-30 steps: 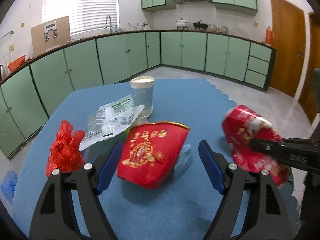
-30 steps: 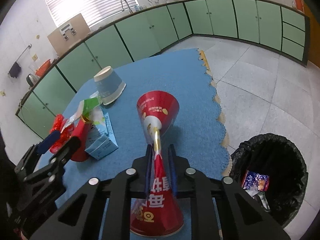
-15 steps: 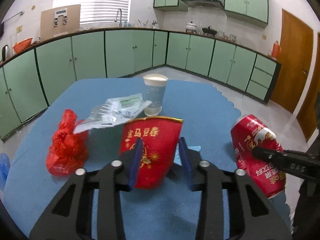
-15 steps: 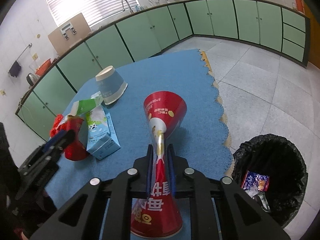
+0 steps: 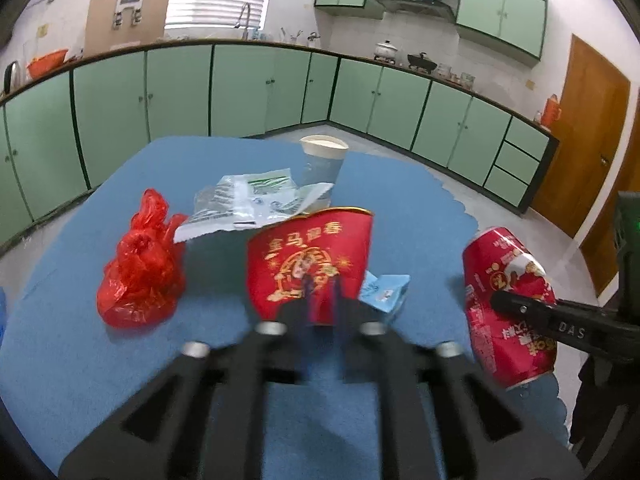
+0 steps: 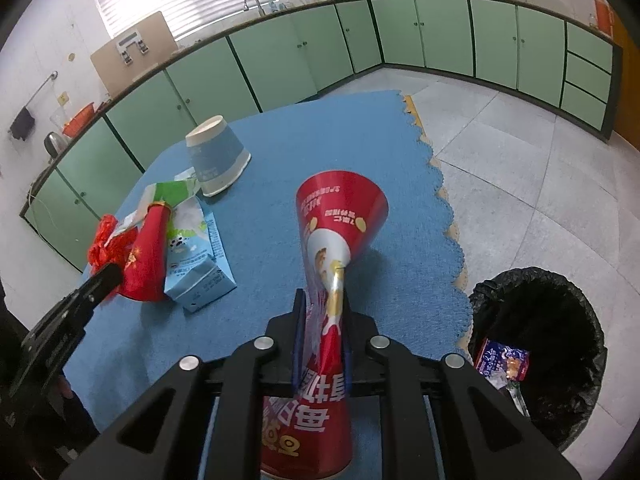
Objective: Collect trash
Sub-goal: 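Grasp the red paper cup with the left tool while the right tool holds the can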
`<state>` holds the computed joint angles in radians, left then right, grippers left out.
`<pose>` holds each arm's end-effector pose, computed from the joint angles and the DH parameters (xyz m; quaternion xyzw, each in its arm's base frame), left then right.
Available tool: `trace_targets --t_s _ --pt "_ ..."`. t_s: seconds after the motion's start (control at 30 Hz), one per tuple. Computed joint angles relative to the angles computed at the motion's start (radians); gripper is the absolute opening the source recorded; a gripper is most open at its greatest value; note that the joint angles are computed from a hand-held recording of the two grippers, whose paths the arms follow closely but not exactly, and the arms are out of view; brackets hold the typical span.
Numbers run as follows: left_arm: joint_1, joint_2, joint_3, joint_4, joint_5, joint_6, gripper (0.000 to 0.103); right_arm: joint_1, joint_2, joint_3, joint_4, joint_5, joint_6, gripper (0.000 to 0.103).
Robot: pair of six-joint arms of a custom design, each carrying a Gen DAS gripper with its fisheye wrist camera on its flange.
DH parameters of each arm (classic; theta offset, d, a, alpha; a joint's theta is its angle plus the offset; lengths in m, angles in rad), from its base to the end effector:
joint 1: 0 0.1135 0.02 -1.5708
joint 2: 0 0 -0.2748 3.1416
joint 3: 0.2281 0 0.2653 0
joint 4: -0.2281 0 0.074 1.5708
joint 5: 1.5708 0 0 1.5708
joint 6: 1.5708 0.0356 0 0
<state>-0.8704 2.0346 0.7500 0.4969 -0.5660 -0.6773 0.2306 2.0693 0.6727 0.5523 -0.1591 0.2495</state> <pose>0.2381 -0.2529 0.0545 -0.0205 0.8937 -0.0715 0.4425 0.3178 0.0804 0.0291 -0.0194 0.9320 0.1564 0.3264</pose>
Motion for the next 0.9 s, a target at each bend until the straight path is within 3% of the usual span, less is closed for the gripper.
trace_targets --t_s 0.07,0.6,0.67,0.8,0.9 --pt "-0.021 0.006 0.013 -0.004 -0.032 0.010 0.057 0.000 0.000 -0.001 0.001 0.000 -0.003 0.015" --pt "0.052 0.161 0.336 -0.304 -0.053 0.013 0.065 -0.006 0.021 0.008 0.012 -0.003 -0.023 0.016" --pt "0.057 0.161 0.334 -0.308 -0.058 0.003 0.063 -0.009 0.026 0.012 0.010 -0.008 -0.023 0.016" --pt "0.069 0.128 0.270 -0.240 -0.041 -0.013 0.041 -0.003 0.034 0.021 0.002 -0.009 -0.024 0.015" --pt "0.074 0.092 0.206 -0.178 -0.025 -0.029 0.037 0.007 0.035 0.021 -0.001 -0.009 -0.025 0.015"
